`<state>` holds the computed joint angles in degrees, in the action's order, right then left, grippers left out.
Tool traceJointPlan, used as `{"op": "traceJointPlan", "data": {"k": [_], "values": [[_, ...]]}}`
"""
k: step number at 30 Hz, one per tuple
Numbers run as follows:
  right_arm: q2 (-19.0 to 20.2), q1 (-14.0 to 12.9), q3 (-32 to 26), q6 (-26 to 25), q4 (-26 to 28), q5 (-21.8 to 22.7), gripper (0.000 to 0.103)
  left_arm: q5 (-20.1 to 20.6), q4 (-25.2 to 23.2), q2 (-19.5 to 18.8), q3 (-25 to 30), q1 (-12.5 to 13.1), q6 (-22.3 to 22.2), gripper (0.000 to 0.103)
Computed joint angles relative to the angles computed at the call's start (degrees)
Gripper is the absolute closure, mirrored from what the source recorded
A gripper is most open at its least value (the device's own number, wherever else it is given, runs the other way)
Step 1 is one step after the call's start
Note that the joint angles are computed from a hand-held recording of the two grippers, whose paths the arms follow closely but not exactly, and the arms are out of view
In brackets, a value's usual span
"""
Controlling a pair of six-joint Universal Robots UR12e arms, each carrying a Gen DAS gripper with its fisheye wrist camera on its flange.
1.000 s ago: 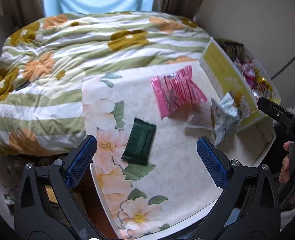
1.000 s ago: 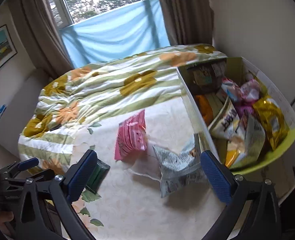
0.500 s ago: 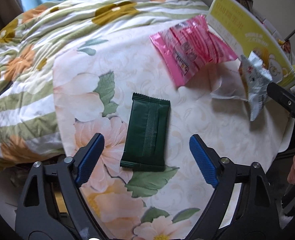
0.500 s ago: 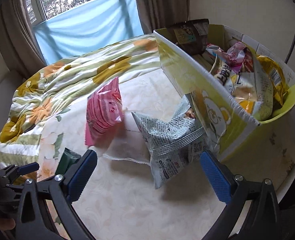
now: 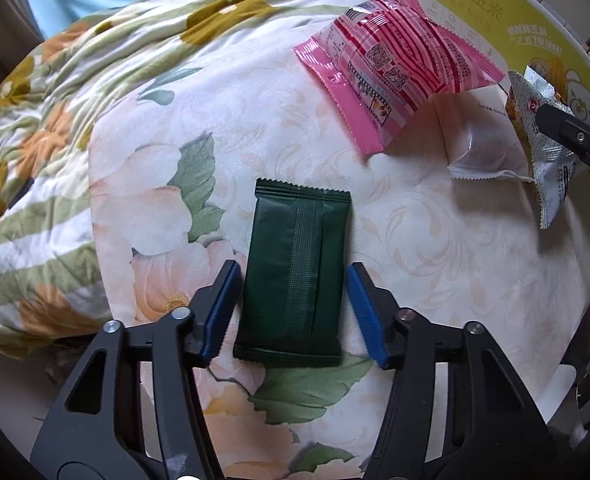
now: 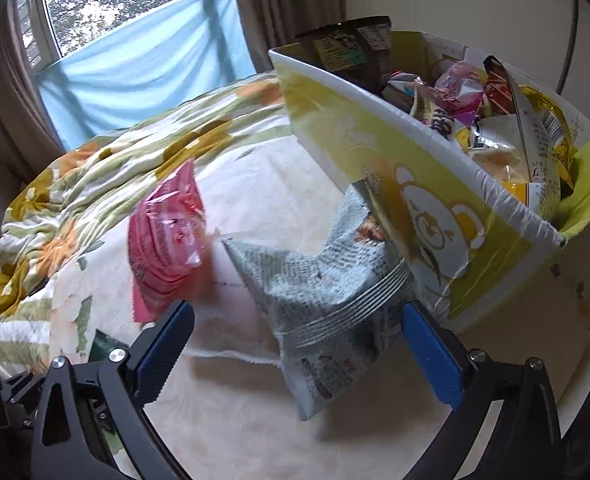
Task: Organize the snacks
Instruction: 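Grasp dark green bar with left tool while right tool grasps grey-blue bag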
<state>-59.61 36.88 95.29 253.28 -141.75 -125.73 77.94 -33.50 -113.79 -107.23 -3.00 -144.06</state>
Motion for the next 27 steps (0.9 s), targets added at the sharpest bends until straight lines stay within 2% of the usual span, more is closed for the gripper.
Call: {"op": "traceJointPlan", "data": {"k": [2, 9, 15, 18, 27], "values": [[-0.1, -0.3, 0.1, 0.7, 1.0, 0.3, 0.000, 0.0, 0.0, 0.0, 0.1, -0.3, -0.2, 0.060], [-0.5, -1.1, 1.2, 1.2, 2.0, 1.2, 0.001, -1.0, -1.8, -0.2, 1.0, 0.0, -1.3, 0.060], [-0.8, -2.0, 2.8, -1.0, -2.4, 2.4, 0.002, -1.8, -3.8, -0.4, 1.8, 0.4, -3.0, 0.060], [-0.9, -2.1, 3.2, -2.5, -3.8, 2.8, 0.007, -2.3, -4.1, -0.4, 2.1, 0.7, -3.4, 0.060], [-2.0, -1.7, 4.2, -4.7, -4.5, 3.2, 0.038, -3.8, -4.5, 0.5, 1.8, 1.3, -3.7, 0.060]]}}
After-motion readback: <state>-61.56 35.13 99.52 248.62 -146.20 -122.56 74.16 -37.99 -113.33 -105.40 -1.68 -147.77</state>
